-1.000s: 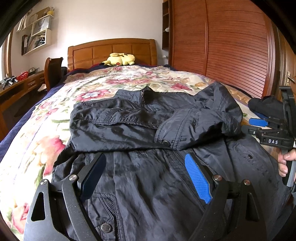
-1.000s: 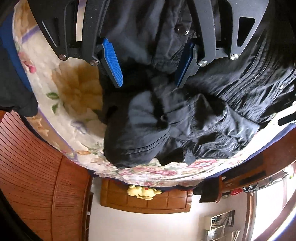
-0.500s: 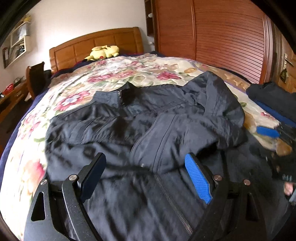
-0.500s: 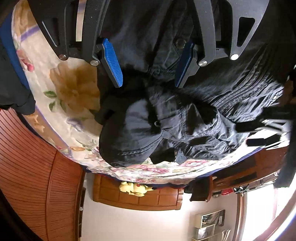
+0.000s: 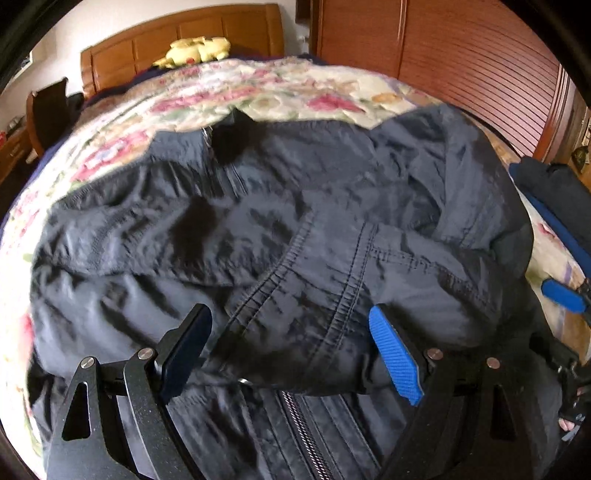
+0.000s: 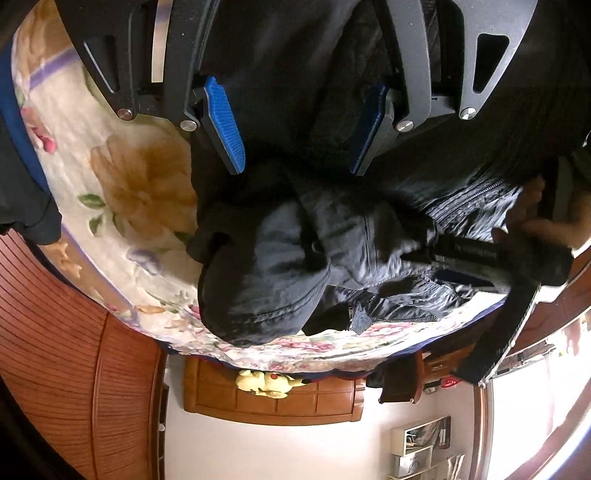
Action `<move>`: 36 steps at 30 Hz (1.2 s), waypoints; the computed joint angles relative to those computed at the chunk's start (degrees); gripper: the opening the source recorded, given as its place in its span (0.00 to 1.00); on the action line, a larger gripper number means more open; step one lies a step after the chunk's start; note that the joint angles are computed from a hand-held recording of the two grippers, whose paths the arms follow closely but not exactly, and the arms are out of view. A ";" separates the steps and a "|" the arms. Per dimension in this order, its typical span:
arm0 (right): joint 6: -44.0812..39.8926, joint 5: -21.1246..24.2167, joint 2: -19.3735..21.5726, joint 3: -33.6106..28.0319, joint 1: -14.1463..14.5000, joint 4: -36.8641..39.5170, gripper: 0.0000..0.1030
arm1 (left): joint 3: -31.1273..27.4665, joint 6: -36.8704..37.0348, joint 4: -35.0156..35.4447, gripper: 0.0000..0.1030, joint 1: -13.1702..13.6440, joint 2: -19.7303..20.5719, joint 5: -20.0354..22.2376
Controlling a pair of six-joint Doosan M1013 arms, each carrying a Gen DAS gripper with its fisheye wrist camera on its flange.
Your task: Fold large clothes
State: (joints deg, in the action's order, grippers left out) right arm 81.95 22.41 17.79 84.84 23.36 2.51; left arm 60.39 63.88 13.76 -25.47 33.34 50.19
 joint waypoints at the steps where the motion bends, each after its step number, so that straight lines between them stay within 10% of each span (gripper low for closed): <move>1: 0.30 -0.08 0.00 -0.03 0.01 -0.34 0.59 | 0.22 0.01 -0.36 0.85 -0.05 -0.07 -0.02; 7: 0.48 -0.01 0.15 -0.10 0.26 -0.14 0.59 | 1.22 0.61 -3.59 0.65 0.26 -0.79 0.35; 12: -0.58 -0.30 0.01 0.03 -0.08 1.95 0.59 | 3.07 5.52 -6.35 0.13 -0.22 -2.40 -0.52; 23: 2.29 -1.64 -0.41 0.46 0.40 0.64 0.59 | 13.96 -16.73 25.22 0.09 -4.49 -12.43 -5.93; 36: 4.04 -2.79 -4.41 3.32 2.19 -0.50 0.59 | 22.69 -23.50 29.56 0.09 -4.04 -17.80 -6.75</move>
